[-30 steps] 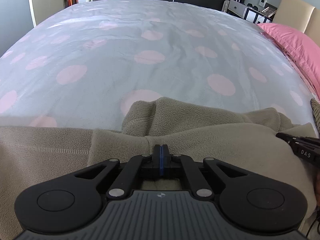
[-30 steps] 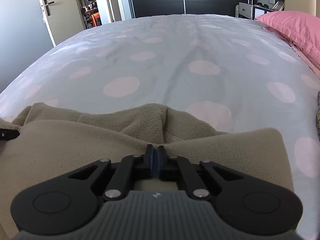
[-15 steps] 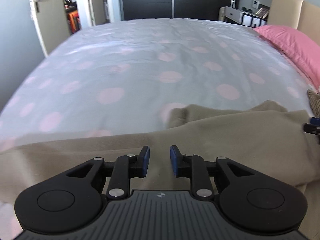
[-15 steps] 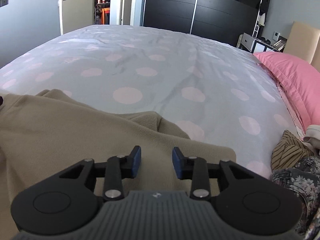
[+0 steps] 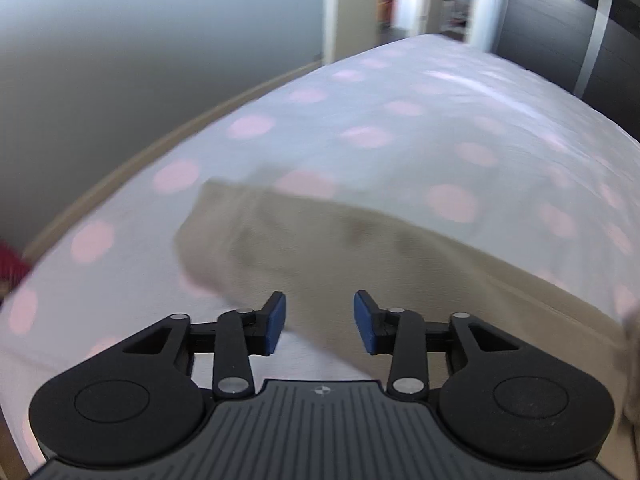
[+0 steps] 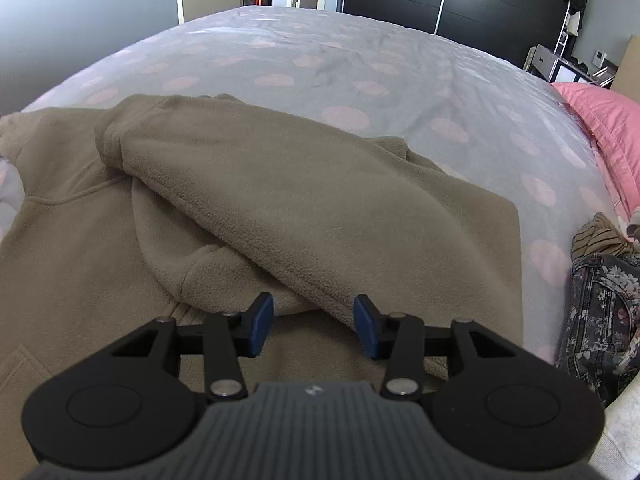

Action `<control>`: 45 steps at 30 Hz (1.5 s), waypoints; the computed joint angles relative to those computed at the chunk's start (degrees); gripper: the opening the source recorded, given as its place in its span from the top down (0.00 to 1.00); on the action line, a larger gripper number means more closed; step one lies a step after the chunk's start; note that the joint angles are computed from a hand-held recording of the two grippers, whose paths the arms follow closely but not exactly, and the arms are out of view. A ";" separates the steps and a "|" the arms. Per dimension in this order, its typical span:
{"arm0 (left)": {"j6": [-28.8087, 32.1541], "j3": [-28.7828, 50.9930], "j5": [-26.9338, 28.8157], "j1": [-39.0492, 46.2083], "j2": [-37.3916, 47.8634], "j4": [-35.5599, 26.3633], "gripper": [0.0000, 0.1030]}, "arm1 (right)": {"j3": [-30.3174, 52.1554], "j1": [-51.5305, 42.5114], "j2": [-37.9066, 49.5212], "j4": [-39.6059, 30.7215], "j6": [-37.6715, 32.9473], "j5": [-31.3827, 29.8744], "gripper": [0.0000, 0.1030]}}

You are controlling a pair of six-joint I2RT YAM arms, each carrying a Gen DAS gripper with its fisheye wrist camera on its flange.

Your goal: Fold clothes

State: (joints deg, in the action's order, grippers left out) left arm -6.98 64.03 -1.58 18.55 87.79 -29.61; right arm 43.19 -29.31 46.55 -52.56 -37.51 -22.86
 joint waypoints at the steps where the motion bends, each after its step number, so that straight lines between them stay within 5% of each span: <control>1: -1.33 0.98 1.40 2.08 2.20 0.31 0.64 | -0.28 1.38 -0.64 0.30 0.99 0.58 0.53; 8: -10.81 3.43 8.84 8.13 12.42 3.41 0.60 | -2.49 15.36 -3.53 3.74 7.84 6.83 0.52; 15: -13.44 1.70 9.40 8.83 14.47 7.22 0.60 | -3.77 24.12 -6.51 5.32 9.56 11.31 0.51; 23: -13.92 -0.61 8.51 8.44 8.86 8.10 0.91 | -3.44 23.56 -8.13 4.29 7.79 14.72 0.52; 34: -12.80 3.19 6.27 -2.94 -10.53 4.00 0.93 | 1.74 -7.23 -9.59 -6.57 -13.51 2.28 0.52; 45: -16.42 29.93 -9.08 -34.34 -7.93 -13.70 0.93 | 9.83 -34.21 -0.39 -19.73 -36.16 -13.89 0.52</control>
